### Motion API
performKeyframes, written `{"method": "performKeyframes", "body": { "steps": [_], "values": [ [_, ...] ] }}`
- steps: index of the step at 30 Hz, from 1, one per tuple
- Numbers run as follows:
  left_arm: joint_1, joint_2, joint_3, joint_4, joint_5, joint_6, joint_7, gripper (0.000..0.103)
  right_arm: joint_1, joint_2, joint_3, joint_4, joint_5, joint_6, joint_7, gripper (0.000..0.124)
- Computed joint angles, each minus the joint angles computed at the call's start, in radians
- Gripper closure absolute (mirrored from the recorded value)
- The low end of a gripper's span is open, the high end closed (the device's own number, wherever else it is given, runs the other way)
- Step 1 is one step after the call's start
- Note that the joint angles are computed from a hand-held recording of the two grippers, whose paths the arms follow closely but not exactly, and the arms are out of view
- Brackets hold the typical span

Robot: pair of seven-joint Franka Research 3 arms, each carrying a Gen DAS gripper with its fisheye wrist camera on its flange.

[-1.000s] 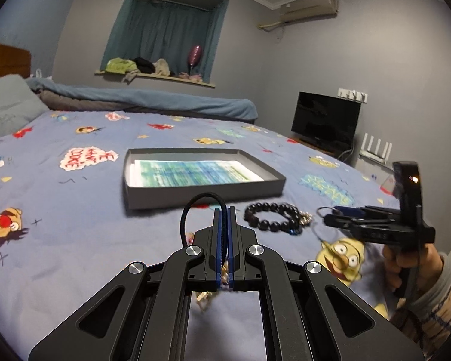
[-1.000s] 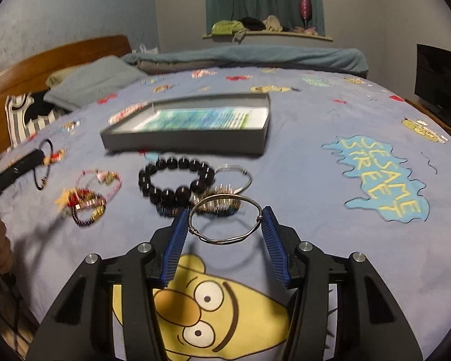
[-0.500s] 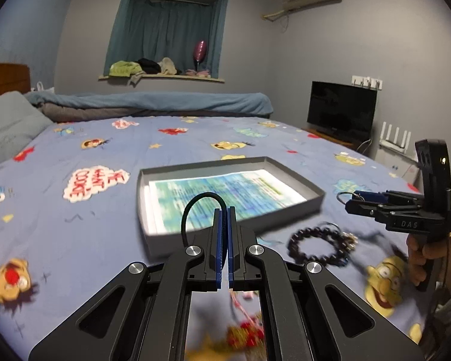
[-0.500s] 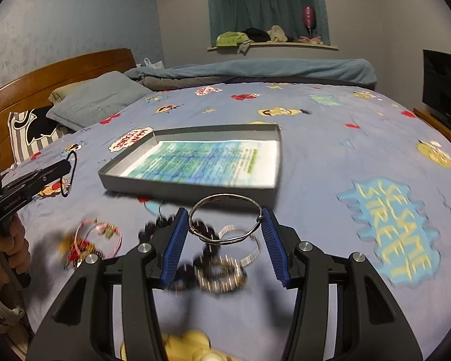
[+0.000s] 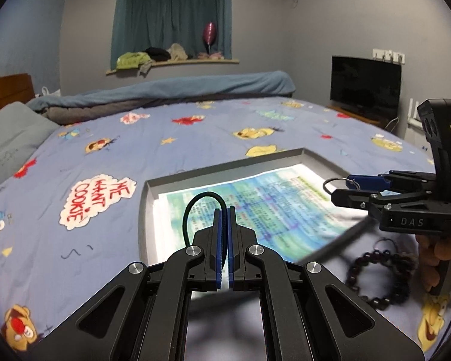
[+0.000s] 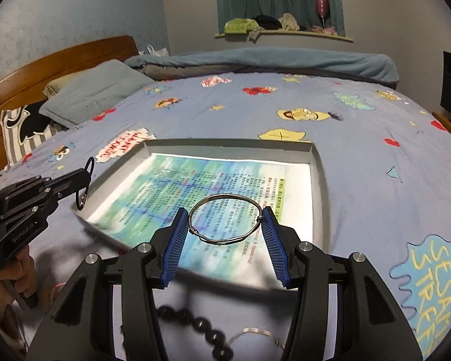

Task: Organize jewelry
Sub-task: 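Carry both bracelets into the grey box and open both grippers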

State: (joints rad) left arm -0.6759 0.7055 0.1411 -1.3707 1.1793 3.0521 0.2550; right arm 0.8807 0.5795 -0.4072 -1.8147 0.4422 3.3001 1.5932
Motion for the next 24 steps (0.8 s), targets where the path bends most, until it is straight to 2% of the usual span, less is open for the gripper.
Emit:
{"method": "performKeyframes", "body": {
  "steps": [2, 6, 10, 14, 16, 19, 24],
  "values": [
    [0.057, 0.034, -0.083, 0.037, -0.092, -0.040, 0.140, 0.100, 0.005, 0.020, -0.017, 0.027, -0.007, -0.043, 0.013, 0.074],
    [0.128, 0.097, -0.202, 0.101, -0.268, -0.104, 0.387, 0.100, 0.018, 0.038, -0.054, 0.052, -0.053, -0.119, 0.073, 0.074],
    [0.158, 0.132, -0.255, 0.131, -0.382, -0.131, 0.517, 0.100, 0.009, 0.052, -0.061, 0.074, -0.098, -0.173, 0.129, 0.073],
    [0.149, 0.137, -0.252, 0.134, -0.450, -0.145, 0.579, 0.098, -0.002, 0.050, -0.053, 0.072, -0.152, -0.174, 0.163, 0.068],
    [0.125, 0.129, -0.218, 0.123, -0.462, -0.133, 0.576, 0.087, -0.002, 0.041, -0.051, 0.057, -0.178, -0.157, 0.181, 0.062],
    [0.083, 0.113, -0.159, 0.102, -0.471, -0.116, 0.558, 0.079, -0.010, 0.024, -0.039, 0.029, -0.216, -0.126, 0.202, 0.061],
    [0.030, 0.074, -0.083, 0.047, -0.448, -0.085, 0.498, 0.059, 0.045, -0.002, -0.090, -0.041, -0.225, -0.040, 0.217, 0.054]
  ]
}}
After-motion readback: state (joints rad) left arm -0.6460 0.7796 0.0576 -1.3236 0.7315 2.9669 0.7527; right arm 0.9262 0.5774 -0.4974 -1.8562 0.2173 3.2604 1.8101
